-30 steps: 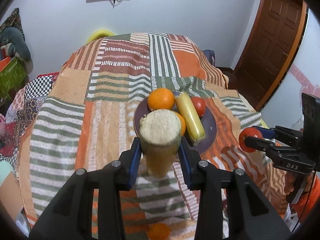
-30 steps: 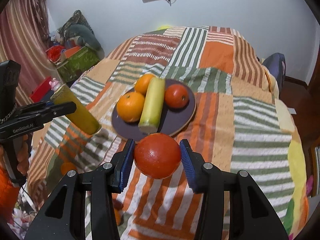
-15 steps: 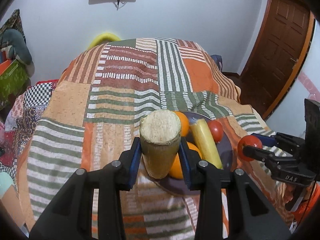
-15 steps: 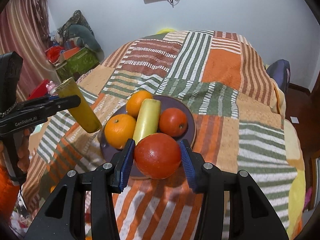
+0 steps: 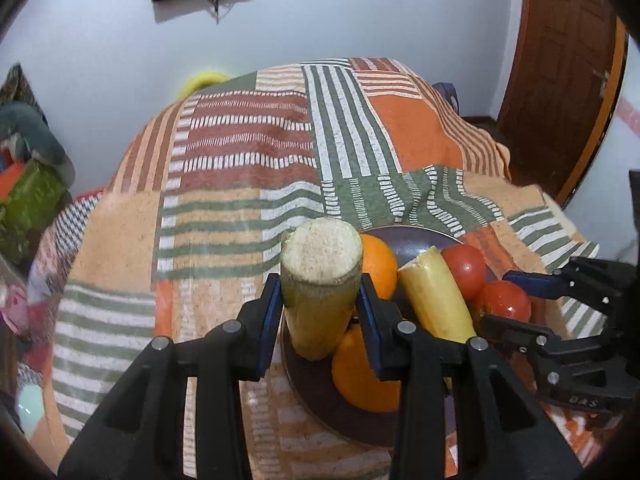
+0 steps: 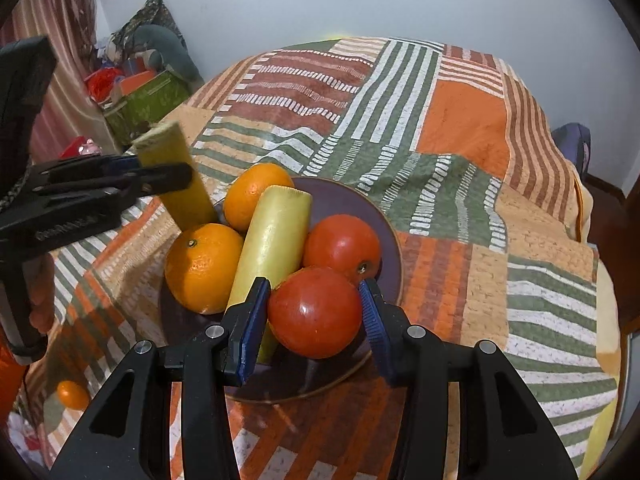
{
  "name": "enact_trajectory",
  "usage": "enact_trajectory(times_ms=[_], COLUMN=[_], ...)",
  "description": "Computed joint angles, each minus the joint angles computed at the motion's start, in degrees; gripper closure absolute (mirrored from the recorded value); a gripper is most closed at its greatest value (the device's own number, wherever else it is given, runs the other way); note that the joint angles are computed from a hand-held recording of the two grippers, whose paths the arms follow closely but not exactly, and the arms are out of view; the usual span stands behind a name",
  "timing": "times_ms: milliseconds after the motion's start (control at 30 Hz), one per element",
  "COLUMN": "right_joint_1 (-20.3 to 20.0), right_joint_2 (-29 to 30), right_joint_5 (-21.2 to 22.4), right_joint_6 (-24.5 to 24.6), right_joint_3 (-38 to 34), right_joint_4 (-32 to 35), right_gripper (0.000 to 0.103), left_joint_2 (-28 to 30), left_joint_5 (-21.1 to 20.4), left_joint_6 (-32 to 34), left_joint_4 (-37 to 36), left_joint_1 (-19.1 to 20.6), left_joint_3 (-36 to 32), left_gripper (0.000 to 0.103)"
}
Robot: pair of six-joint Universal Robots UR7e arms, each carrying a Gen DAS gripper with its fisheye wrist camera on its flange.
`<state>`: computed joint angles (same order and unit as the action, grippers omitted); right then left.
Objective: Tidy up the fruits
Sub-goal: 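Carry the yellow vegetable and tomato onto the purple plate and open both grippers, then withdraw both grippers from the plate toward the small mandarins on the quilt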
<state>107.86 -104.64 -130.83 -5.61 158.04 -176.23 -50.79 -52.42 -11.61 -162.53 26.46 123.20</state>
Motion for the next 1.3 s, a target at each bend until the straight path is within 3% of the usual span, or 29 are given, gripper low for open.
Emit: enact_trajectory(times_ms=[133, 267, 500, 600, 767, 1067, 1200, 1300], right_joint_1=[-1.2, -1.8, 0.3, 3.8, 12.2, 29.2, 34.4, 37.1], right_joint_2=[-0.8, -1.6, -3.6, -5.3, -7.5, -7.5, -7.1, -6.9], right_joint_5=[1.2, 2.4, 1.4, -0.5, -5.6, -14.0, -15.1, -13.6], right_joint_6=[-0.7, -0.4, 2.0, 4.4, 11.2, 28.9, 36.2, 40.3], right_joint_3=[0.3, 0.5, -0.3, -1.2, -3.1, -8.1, -9.6, -9.9], right_joint_4=[0.1, -0.5, 4.1, 7.8, 15.5, 35.3, 43.1, 47.2], right_gripper=[0.060, 0.060, 0.060, 0.058, 0.055, 0.050, 0.046, 0.043], left_joint_2=[0.4, 0.1, -2.9, -6.5, -13.1, -27.3, -33.6, -37.8], left_joint_5=[-1.7, -4.8, -5.8, -6.4, -6.3, -3.5, -3.2, -3.3], left_joint_6=[-0.1, 0.6, -2.3, -4.8, -10.4, -20.2, -24.6, -27.8], left_joint_4=[0.6, 1.0, 2.8, 2.8, 4.8, 17.4, 24.6, 29.7], left_joint_1=[-0.3, -0.7, -2.4, -3.4, -5.7, -11.6, -15.0, -17.6], left_joint_3=[-0.7, -0.5, 1.6, 3.8, 7.7, 13.9, 16.3, 18.0], left_gripper=[0.062, 0.047, 0.045, 0.038, 0.038, 0.038, 0.038, 0.038])
